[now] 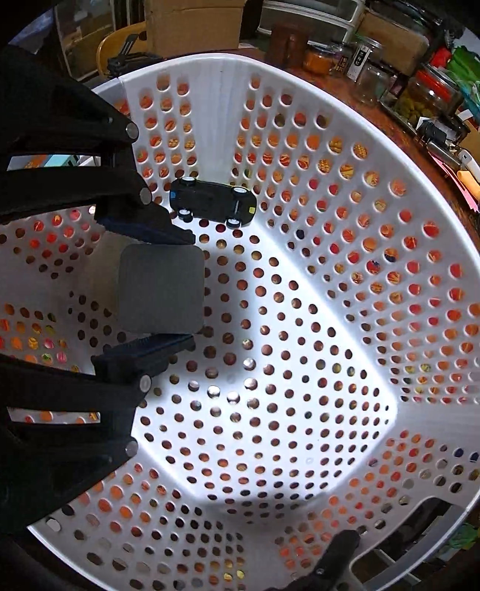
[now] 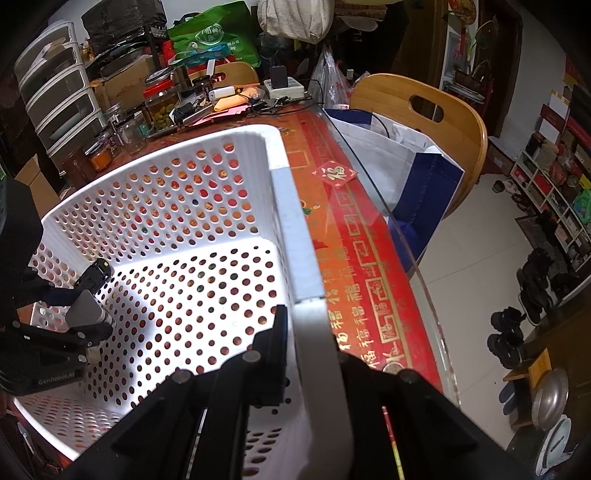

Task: Organize rigid objects
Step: 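Carry the second white charger into the basket and release it, then grasp the pink patterned charger with the left tool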

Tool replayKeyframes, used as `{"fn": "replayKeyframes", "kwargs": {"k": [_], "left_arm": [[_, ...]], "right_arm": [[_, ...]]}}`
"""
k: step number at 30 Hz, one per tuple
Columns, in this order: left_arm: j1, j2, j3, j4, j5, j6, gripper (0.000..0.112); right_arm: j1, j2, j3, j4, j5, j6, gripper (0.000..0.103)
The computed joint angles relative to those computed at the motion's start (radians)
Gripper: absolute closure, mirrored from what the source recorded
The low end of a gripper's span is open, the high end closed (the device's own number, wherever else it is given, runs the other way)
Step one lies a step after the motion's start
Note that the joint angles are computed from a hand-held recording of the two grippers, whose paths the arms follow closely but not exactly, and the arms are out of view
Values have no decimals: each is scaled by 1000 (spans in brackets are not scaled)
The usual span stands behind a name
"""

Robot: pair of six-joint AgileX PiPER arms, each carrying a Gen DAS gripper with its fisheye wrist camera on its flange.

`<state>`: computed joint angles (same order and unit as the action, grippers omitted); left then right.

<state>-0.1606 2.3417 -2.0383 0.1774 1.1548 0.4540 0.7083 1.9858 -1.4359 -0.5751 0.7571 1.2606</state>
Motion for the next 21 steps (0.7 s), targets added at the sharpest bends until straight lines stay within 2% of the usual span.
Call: {"fn": "replayKeyframes", "kwargs": {"k": [1,3,5,8,10,12,14,16,18,21], "left_arm": [[-3,6,-6,11,8,2,67],[-5,-2,7,16,4,11,58],[7,-32,32,-18,-20,39,40],[52,-145,112,-123,-80,89,33],[114,-242,165,-233,-104,168,32],[216,-328,172,-370,-93,262,28],[316,-371,144,-470,-85,336,9],[427,-404,150,-536,-123,410,9],[487,-371,99,-499,-119,397,9],[536,-230,-31,-397,-91,317,9]], "right_arm": [[1,0,0,-1,1,1,98],[0,2,-5,0,6,-5,98],[2,2,-3,-1,8,-4,98],[1,2,-2,-2,7,-1,98],[1,0,3,-3,5,0,97],[1,0,5,-4,5,0,98],[1,-1,6,-5,2,3,98],[1,-5,15,-9,-5,11,98],[0,-10,24,-13,-15,17,98],[2,-11,26,-14,-15,18,98]]}}
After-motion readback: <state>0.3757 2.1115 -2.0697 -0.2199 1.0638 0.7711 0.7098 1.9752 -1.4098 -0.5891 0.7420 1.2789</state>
